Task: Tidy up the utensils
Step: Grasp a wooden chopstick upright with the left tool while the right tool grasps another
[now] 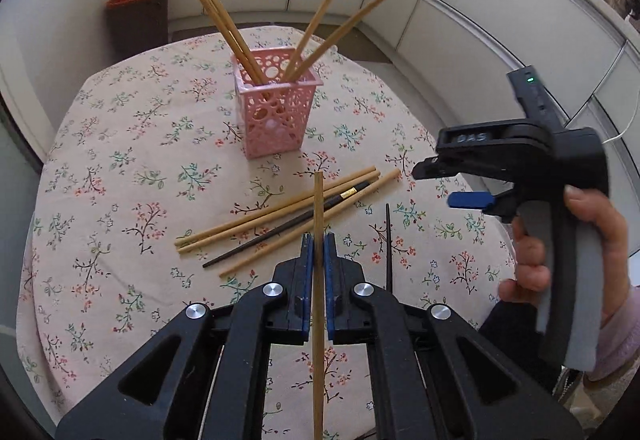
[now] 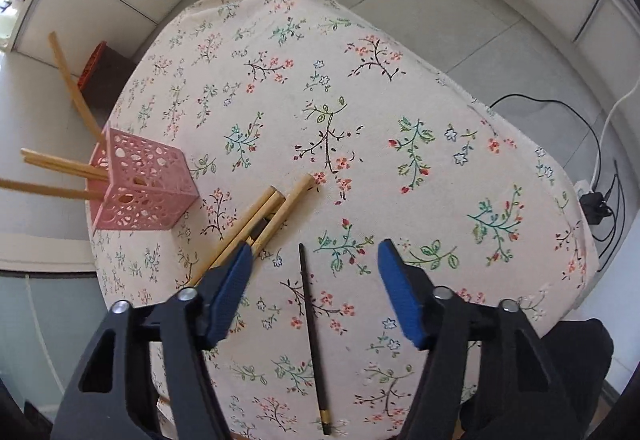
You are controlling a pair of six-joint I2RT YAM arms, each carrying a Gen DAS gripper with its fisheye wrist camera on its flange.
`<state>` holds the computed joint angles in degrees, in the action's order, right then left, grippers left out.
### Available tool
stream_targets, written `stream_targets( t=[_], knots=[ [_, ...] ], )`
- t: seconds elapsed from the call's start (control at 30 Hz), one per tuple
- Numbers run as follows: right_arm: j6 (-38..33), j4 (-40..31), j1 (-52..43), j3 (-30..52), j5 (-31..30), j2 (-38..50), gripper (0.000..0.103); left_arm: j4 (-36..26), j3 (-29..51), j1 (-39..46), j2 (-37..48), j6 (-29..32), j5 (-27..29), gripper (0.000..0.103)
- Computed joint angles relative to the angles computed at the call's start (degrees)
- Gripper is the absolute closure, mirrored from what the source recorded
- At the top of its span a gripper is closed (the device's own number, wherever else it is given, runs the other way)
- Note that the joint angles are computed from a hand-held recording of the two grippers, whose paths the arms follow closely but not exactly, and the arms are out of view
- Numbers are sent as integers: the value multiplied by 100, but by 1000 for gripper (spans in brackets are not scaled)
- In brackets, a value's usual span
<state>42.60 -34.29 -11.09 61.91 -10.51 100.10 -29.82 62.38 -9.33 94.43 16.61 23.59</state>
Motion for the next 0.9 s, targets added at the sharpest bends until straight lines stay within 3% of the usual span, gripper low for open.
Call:
stream_targets(
  t=[0.03,0.57,0.73,0.9],
  knots=[
    [136,-11,55,96,113,140,58,6,-19,72,-39,-4,100,98],
    [912,22,558,1110,747,1452,76,-72,255,557,81,8,925,98],
    [1148,392,467,941,724,1407,93,-106,343,603,162,-64,944,98],
    [1326,1044,313,417,565,1118,95,-24,312,607,151,-109,917,98]
  ],
)
